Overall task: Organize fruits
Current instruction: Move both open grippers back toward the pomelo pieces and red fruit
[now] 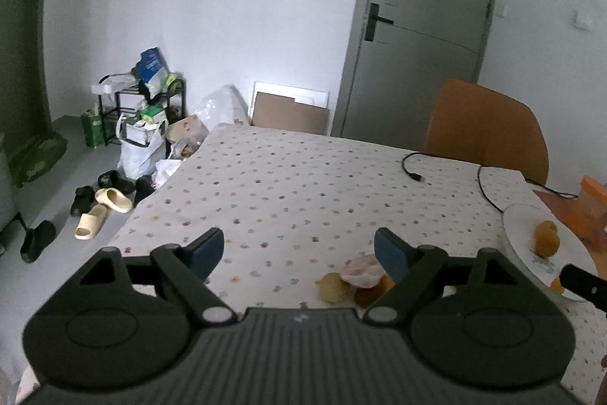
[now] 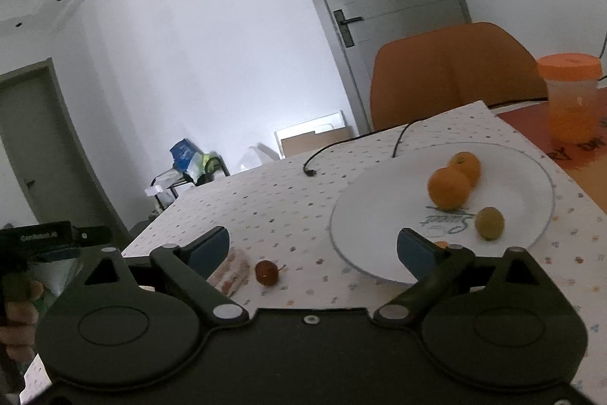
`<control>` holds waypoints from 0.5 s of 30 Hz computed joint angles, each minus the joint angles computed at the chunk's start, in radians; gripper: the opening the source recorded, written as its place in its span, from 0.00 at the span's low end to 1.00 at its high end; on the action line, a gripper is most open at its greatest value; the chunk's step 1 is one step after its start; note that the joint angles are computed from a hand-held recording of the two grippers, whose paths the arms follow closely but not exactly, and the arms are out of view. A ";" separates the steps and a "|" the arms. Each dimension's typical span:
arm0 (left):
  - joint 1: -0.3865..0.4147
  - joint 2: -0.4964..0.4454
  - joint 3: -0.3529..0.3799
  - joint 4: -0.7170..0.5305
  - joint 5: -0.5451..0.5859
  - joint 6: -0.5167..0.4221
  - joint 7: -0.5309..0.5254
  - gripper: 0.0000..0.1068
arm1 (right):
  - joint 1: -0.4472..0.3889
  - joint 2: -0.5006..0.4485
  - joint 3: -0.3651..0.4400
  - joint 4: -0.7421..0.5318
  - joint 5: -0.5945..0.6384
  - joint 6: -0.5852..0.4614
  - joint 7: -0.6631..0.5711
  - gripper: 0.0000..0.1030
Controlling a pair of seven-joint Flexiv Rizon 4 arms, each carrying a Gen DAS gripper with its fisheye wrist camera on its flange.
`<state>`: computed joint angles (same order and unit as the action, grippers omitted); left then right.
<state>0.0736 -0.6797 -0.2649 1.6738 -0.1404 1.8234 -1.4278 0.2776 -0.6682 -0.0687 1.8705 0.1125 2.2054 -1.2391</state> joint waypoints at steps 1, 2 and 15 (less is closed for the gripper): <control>0.011 0.000 -0.008 0.005 0.002 0.004 -0.003 0.80 | 0.003 -0.001 -0.001 -0.001 -0.003 -0.001 -0.005 0.93; 0.021 0.000 -0.016 0.010 0.004 0.009 -0.006 0.80 | 0.008 -0.002 -0.003 -0.003 -0.004 -0.003 -0.009 0.93; 0.112 -0.010 -0.076 0.041 0.044 0.017 -0.036 0.80 | 0.036 -0.011 0.006 -0.025 -0.034 -0.037 -0.036 0.93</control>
